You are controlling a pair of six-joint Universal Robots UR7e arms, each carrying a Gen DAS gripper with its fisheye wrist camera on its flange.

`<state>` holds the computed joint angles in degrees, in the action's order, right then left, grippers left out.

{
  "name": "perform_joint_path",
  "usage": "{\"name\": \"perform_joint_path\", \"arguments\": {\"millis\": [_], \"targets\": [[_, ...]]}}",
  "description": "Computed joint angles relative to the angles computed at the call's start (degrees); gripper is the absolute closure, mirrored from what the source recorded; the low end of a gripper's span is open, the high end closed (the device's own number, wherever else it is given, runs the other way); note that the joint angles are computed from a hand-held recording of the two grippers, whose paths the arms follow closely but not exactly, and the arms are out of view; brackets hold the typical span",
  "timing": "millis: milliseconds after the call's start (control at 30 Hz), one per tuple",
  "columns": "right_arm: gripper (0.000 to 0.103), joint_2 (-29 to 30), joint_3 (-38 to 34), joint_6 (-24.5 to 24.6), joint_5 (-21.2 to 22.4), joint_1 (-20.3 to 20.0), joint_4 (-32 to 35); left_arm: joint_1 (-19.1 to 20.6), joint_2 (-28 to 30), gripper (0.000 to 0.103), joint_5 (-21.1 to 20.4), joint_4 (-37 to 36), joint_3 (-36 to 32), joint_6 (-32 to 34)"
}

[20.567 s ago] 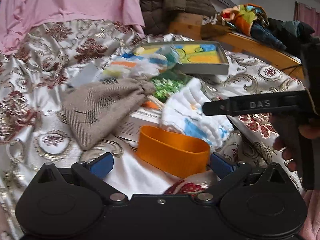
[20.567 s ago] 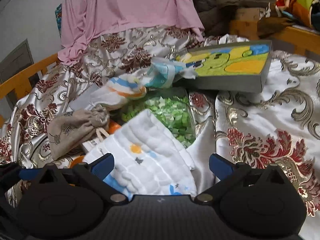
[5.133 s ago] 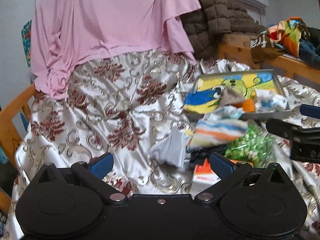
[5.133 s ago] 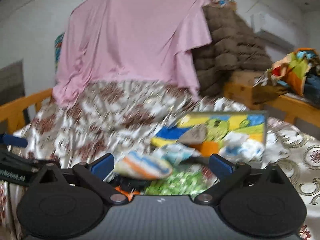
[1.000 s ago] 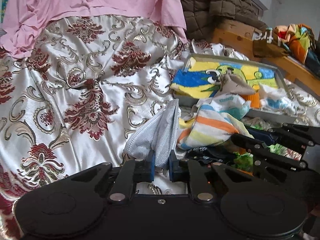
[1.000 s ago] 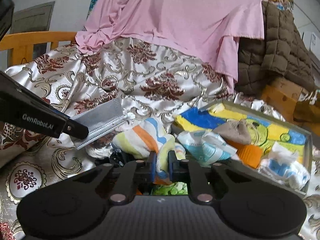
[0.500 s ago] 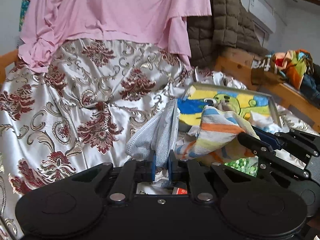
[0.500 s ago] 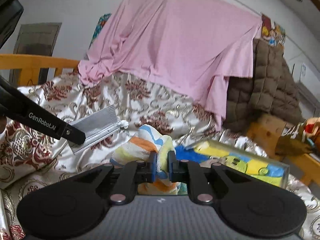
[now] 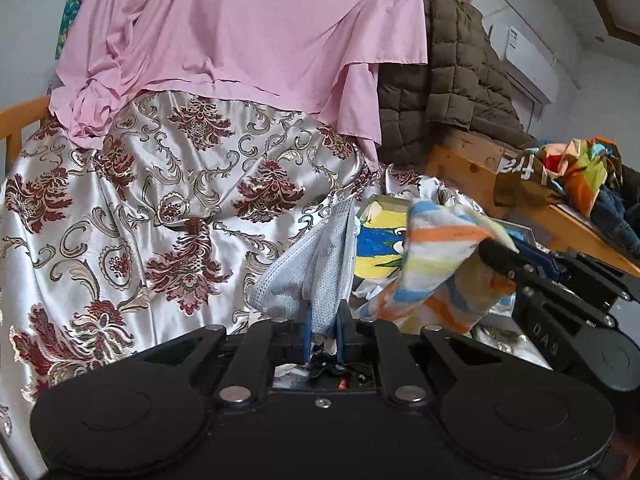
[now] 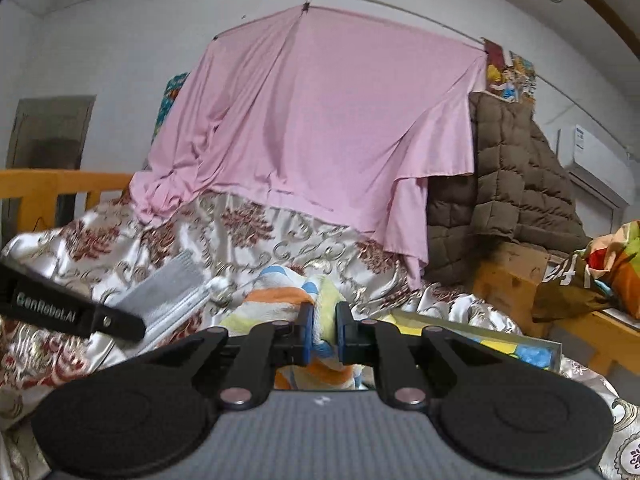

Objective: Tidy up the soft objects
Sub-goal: 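Lift and carry the grey cloth and striped towel with both tools over the tray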

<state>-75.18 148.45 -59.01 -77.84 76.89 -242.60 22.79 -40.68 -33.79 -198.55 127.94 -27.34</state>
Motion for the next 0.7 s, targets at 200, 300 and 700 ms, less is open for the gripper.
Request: {"name": "perform_joint_path", "arguments": {"millis": [200,300,700], "targets": [[0.090,-3.2,-5.6,10.0,5.7,-3.6,6.1,2.7,3.5,0.091,0.2,-2.9,-8.3,5.8],[0.090,-3.9,-8.6,14.0,8.2,-5.8,7.4,4.6,6.8,0.091,-1.2,-3.4,-15.3,8.6],[0.090,-6.3,-20.0,35.6,8.0,-14.9,17.4,8.0,23.5,0.091,-10.0,3.9,-43.6,15.6]]}}
